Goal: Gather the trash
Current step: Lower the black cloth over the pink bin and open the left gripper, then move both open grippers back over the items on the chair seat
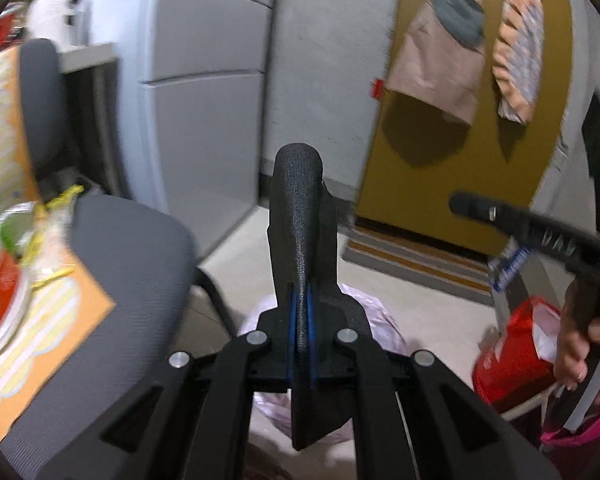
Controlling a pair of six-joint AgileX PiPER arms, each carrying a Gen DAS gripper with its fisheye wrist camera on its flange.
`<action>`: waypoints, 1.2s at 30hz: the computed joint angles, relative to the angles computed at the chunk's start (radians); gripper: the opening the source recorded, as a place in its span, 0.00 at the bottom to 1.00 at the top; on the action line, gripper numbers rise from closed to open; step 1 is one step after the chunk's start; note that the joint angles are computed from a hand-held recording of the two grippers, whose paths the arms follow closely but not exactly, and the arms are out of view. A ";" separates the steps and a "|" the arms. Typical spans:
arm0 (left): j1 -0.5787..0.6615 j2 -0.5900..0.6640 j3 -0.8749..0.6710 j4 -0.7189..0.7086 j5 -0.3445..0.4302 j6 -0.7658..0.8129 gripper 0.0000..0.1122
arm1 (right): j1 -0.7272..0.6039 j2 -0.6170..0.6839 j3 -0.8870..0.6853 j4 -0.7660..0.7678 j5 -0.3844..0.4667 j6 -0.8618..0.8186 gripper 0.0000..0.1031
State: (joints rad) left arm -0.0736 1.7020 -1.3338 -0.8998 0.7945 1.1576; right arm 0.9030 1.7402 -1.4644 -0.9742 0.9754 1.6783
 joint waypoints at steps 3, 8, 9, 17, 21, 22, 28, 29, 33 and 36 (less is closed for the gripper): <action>-0.069 0.063 -0.045 0.087 -0.008 -0.069 0.03 | -0.010 -0.025 0.039 -0.017 -0.008 0.031 0.10; -0.150 0.191 -0.156 0.225 0.019 -0.189 0.11 | -0.036 -0.046 0.092 -0.014 -0.034 0.067 0.10; -0.159 0.205 -0.164 0.243 0.008 -0.208 0.17 | -0.041 -0.047 0.098 -0.010 -0.040 0.070 0.11; -0.105 0.213 -0.183 0.230 -0.022 -0.216 0.38 | -0.050 -0.028 0.081 0.011 -0.055 0.049 0.13; -0.029 0.143 -0.147 0.187 -0.061 -0.183 0.38 | -0.035 -0.010 0.037 0.000 -0.054 0.029 0.13; -0.011 0.130 -0.147 0.184 -0.058 -0.183 0.38 | -0.029 -0.005 0.025 -0.007 -0.058 0.028 0.13; 0.135 0.023 -0.094 0.140 -0.074 -0.140 0.41 | 0.005 0.076 -0.114 0.016 -0.056 -0.074 0.13; 0.169 0.009 -0.086 0.132 -0.070 -0.136 0.42 | 0.005 0.099 -0.154 0.038 -0.060 -0.097 0.15; 0.281 -0.047 -0.039 0.109 -0.086 -0.104 0.43 | -0.019 0.168 -0.268 0.164 -0.168 -0.210 0.23; 0.360 -0.063 -0.037 0.111 -0.083 -0.103 0.45 | -0.019 0.268 -0.443 0.268 -0.151 -0.383 0.23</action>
State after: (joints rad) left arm 0.2862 1.6394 -1.3709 -0.7892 0.7111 1.0551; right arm 0.8837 2.0078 -1.9073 -0.7060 0.8242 1.2950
